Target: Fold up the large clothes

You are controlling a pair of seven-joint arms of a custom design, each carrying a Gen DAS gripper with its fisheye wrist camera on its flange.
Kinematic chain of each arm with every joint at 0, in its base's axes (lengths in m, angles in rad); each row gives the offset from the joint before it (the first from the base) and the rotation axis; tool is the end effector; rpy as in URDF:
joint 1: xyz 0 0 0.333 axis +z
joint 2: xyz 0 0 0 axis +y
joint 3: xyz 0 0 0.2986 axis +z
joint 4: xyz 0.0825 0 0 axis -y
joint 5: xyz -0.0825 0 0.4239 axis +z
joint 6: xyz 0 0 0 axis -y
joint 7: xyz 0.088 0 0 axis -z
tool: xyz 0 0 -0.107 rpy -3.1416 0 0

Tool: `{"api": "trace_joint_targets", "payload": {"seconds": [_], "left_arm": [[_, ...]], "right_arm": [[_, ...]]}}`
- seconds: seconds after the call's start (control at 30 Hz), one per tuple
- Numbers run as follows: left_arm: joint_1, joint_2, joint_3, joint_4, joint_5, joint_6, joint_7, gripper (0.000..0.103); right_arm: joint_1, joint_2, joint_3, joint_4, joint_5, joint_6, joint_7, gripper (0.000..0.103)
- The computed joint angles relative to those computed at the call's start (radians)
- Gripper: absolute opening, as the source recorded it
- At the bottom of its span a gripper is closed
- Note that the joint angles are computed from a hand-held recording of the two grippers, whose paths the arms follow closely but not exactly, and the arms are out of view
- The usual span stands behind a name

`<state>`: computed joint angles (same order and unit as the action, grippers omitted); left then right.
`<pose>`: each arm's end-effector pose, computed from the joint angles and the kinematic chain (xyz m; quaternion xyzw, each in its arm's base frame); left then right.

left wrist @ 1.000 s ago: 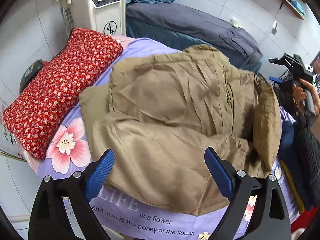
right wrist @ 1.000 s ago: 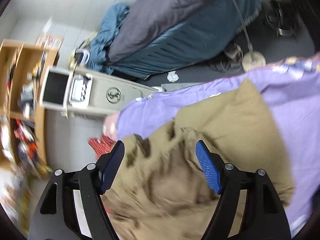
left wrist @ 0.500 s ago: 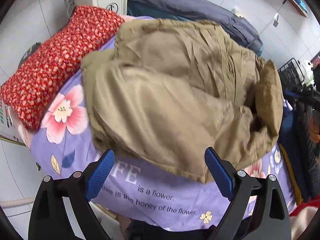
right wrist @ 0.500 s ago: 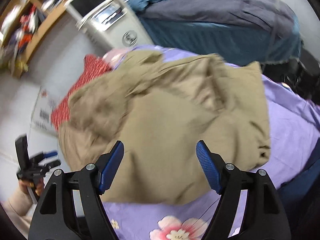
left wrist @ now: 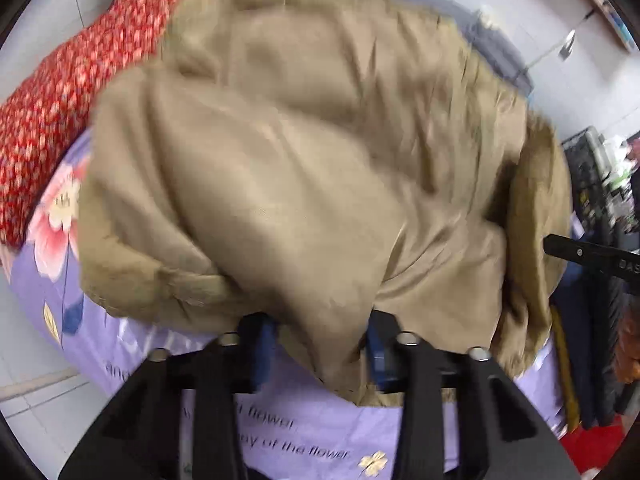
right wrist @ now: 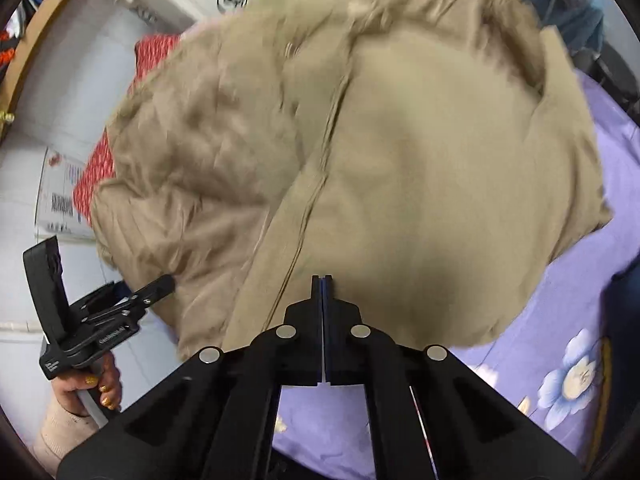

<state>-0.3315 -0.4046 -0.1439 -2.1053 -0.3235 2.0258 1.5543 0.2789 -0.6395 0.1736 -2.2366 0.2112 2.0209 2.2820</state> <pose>0.4398 -0.2569 0.5932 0.5568 -0.8054 0.2017 0.0257 0.3849 0.2180 0.6271 -0.5710 0.7928 0.0055 0.2130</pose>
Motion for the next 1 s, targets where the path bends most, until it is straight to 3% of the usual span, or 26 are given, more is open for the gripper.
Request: {"api": "trace_joint_targets", "payload": {"seconds": [0.13, 0.27, 0.4, 0.53, 0.57, 0.6, 0.67, 0.77, 0.87, 1.0], "left_arm": [[0.008, 0.064, -0.003, 0.103, 0.010, 0.114, 0.040, 0.025], [0.030, 0.154, -0.030, 0.220, 0.053, 0.243, -0.016, 0.025], [0.044, 0.234, -0.049, 0.336, 0.098, 0.259, -0.063, 0.026], [0.036, 0.141, -0.040, 0.247, 0.085, 0.305, 0.013, 0.071], [0.030, 0.098, -0.031, 0.198, 0.085, 0.317, 0.050, 0.075], [0.025, 0.067, -0.027, 0.165, 0.098, 0.310, 0.074, 0.075], [0.022, 0.032, -0.018, 0.128, 0.128, 0.275, 0.106, 0.075], [-0.006, -0.061, 0.010, 0.027, 0.116, 0.236, 0.170, 0.075], [-0.053, -0.132, 0.054, -0.035, 0.049, 0.166, 0.262, 0.075], [-0.102, -0.193, 0.082, -0.075, -0.018, 0.050, 0.375, 0.075]], "right_arm": [[-0.060, 0.031, -0.007, 0.084, -0.110, 0.068, -0.054, 0.001], [-0.113, 0.124, -0.026, 0.176, -0.173, 0.176, -0.087, 0.000], [-0.131, 0.227, -0.044, 0.246, -0.180, 0.195, -0.076, 0.001], [-0.108, 0.207, -0.066, 0.200, -0.120, 0.224, -0.070, 0.003], [-0.103, 0.181, -0.063, 0.173, -0.116, 0.214, -0.072, 0.015], [-0.109, 0.168, -0.054, 0.169, -0.131, 0.189, -0.063, 0.047], [-0.130, 0.090, -0.005, 0.108, -0.208, 0.159, -0.005, 0.082], [-0.111, -0.013, 0.014, 0.039, -0.239, 0.127, -0.039, 0.082], [-0.121, -0.147, 0.074, -0.030, -0.316, 0.108, -0.039, 0.082], [-0.075, -0.278, 0.094, -0.115, -0.287, 0.054, -0.056, 0.082]]}}
